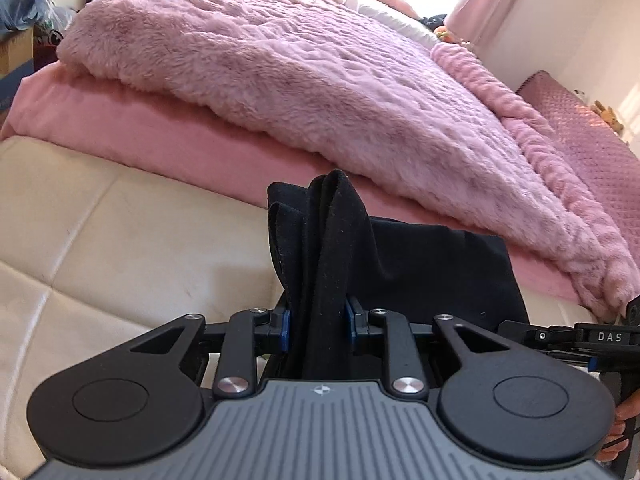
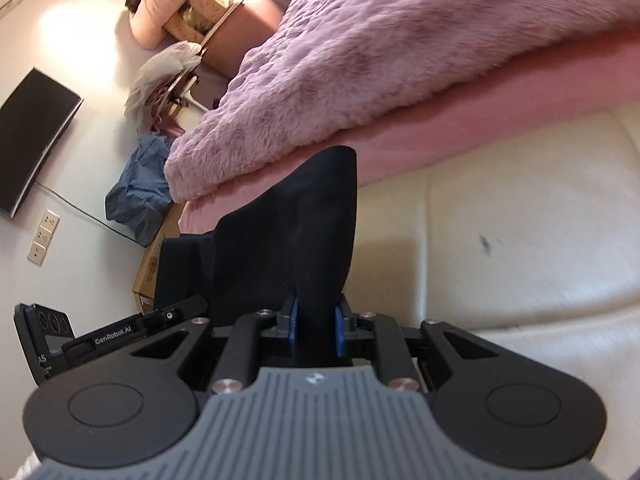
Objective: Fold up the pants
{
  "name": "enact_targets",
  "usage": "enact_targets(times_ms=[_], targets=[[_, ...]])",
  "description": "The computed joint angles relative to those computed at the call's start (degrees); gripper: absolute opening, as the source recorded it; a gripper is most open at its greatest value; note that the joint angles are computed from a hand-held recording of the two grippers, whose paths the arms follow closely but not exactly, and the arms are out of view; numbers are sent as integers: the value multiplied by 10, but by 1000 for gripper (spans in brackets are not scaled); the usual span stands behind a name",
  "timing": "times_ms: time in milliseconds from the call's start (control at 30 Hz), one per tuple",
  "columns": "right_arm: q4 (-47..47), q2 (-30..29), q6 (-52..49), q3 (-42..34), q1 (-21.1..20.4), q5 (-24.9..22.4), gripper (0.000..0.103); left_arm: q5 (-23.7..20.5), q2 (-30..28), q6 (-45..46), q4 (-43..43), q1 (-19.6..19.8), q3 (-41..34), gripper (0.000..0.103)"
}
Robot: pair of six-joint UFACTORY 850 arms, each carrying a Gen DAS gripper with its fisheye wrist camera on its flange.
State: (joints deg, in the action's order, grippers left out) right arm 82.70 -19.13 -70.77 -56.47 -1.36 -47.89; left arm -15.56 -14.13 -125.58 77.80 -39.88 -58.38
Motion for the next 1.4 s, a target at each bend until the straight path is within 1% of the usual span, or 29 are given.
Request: enact_targets(times_ms=[33,133,300,467,567,633,700,733,767,800,833,900,933,967,1000,1033,1067,1100,1167,1233,1300,1333,1400], targets=[[-2,-9,4,-11,7,5,13,3,-6,19,-14,7,-4,28],[-6,-34,18,-39,26,17,12,13,-18,36,-27,20,-7,28],[-20,-75,34,-71,41,33,12,35,-34,28,-23,34,-1,28],[-32,-107,46,-89,42,41,13,52,-51,5,-9,45,-2,29],[-46,-120,52,-100,48,56,13,50,-58,-19,23,46,1,34],[-52,-127,59,-104,51,64,14,53,-56,-60,55,47,6,39],[-50,-132,62,-105,50,63,14,51,-58,-47,38,49,6,47],[-51,-130,64,-103,48,63,15,52,-56,-45,30,50,7,49],[-53,-127,65,-101,49,67,16,52,-51,-23,-2,50,8,50],[-54,-121,59,-98,52,73,22,45,-48,1,-30,48,6,50],[-52,-112,50,-92,52,81,26,26,-42,8,-37,41,7,48],[-33,-87,11,-71,52,104,26,-20,-23,-30,5,20,18,48],[-18,-73,-13,-58,51,111,25,-51,-12,-42,15,5,23,48],[-10,-58,-36,-46,50,122,25,-79,-7,-35,8,-8,24,47],[-8,-40,-59,-32,53,141,25,-100,0,-39,19,-22,28,43],[4,-21,-95,-15,55,156,25,-126,7,-48,35,-40,33,34],[13,-7,-125,-1,58,162,24,-146,9,-43,37,-55,34,31],[23,11,-159,16,62,170,23,-157,11,-42,40,-65,35,27],[57,41,-231,51,71,181,22,-175,11,-43,45,-87,41,23],[95,68,-306,86,86,202,22,-184,-1,1,4,-95,36,18],[130,82,-363,110,101,226,22,-175,-10,17,-30,-91,36,14],[143,86,-388,119,109,237,22,-175,-13,17,-39,-89,37,14],[164,87,-420,131,121,263,22,-161,-15,16,-53,-82,42,14]])
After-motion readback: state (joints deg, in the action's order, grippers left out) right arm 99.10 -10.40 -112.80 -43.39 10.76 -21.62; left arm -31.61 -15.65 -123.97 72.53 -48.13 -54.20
